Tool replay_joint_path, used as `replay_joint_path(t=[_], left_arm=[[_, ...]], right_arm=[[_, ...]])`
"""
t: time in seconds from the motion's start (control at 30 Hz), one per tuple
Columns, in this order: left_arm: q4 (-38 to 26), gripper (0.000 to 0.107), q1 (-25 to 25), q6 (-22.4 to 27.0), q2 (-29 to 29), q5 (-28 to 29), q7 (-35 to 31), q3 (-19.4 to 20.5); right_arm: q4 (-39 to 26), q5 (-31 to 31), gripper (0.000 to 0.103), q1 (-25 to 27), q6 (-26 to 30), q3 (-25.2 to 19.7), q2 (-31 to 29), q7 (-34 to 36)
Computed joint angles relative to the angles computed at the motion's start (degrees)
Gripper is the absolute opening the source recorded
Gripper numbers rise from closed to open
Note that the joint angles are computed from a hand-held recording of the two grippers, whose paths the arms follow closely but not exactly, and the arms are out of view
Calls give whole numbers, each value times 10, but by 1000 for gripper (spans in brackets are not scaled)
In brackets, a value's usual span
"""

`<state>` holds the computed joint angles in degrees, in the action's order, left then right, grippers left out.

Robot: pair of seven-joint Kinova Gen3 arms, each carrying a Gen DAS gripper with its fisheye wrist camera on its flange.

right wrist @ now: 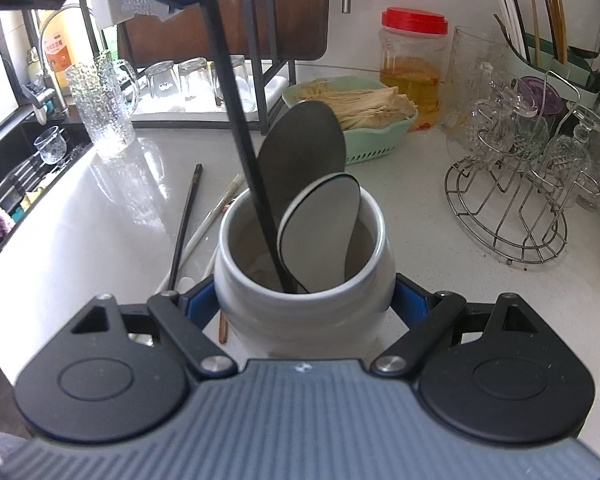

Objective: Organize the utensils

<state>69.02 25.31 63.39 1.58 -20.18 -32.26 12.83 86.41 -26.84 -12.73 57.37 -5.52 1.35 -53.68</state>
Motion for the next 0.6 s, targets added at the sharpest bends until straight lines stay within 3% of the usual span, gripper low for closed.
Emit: replay_joint_path(t=[0.6], left_arm=[[-54,7,28,82,20,-31,26,-6]], right_arm=[[1,-5,91,1,0,0,0,6]])
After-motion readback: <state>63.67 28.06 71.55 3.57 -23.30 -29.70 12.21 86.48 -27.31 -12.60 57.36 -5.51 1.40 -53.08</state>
